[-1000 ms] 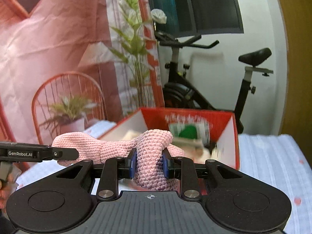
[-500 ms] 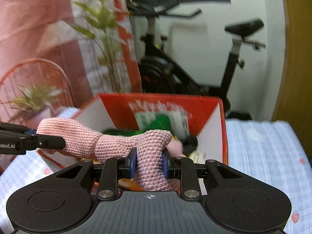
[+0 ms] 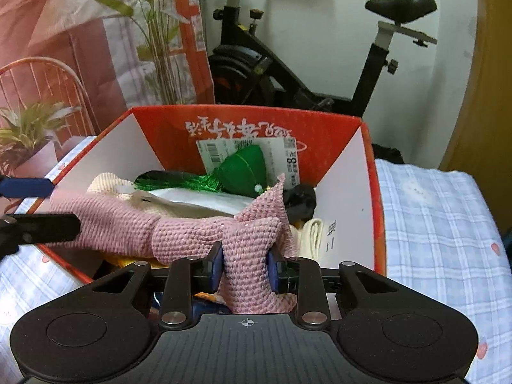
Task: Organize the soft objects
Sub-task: 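Open both tools to release the pink towel into the box, then move both tools back down over the black glove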
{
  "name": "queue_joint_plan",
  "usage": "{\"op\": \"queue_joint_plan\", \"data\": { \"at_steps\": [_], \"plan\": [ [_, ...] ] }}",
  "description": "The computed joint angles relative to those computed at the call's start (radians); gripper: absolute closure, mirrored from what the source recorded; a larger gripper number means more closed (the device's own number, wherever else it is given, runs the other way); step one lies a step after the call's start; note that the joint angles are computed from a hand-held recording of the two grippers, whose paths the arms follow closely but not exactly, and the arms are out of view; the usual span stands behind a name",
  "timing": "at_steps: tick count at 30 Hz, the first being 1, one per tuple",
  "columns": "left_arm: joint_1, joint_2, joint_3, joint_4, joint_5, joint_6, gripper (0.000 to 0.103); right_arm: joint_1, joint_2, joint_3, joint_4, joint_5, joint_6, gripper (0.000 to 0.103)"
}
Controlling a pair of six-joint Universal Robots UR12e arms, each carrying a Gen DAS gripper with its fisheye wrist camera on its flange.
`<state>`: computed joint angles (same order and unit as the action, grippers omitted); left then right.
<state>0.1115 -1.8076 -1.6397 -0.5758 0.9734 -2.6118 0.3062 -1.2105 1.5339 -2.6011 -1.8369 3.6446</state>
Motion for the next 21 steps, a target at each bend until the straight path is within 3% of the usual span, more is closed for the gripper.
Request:
{"op": "queue_joint_plan", "data": {
  "at_steps": [5, 13, 21],
  "plan": [
    [0.01, 0.01, -0.008, 0.044, 0.013, -0.045, 0.002, 0.01, -0.002, -0.004, 0.01, -0.035, -0.001, 0.067],
    [0.027, 0.046, -0.055, 0.104, -0.001, -0.048, 0.0, 0.042, -0.031, 0.051, -0.158, -0.145, -0.066, 0.004],
    [0.044, 0.088, -0.128, 0.176, 0.021, -0.049, 0.0, 0.075, -0.06, 0.111, -0.278, -0.215, -0.111, 0.0]
  ]
}}
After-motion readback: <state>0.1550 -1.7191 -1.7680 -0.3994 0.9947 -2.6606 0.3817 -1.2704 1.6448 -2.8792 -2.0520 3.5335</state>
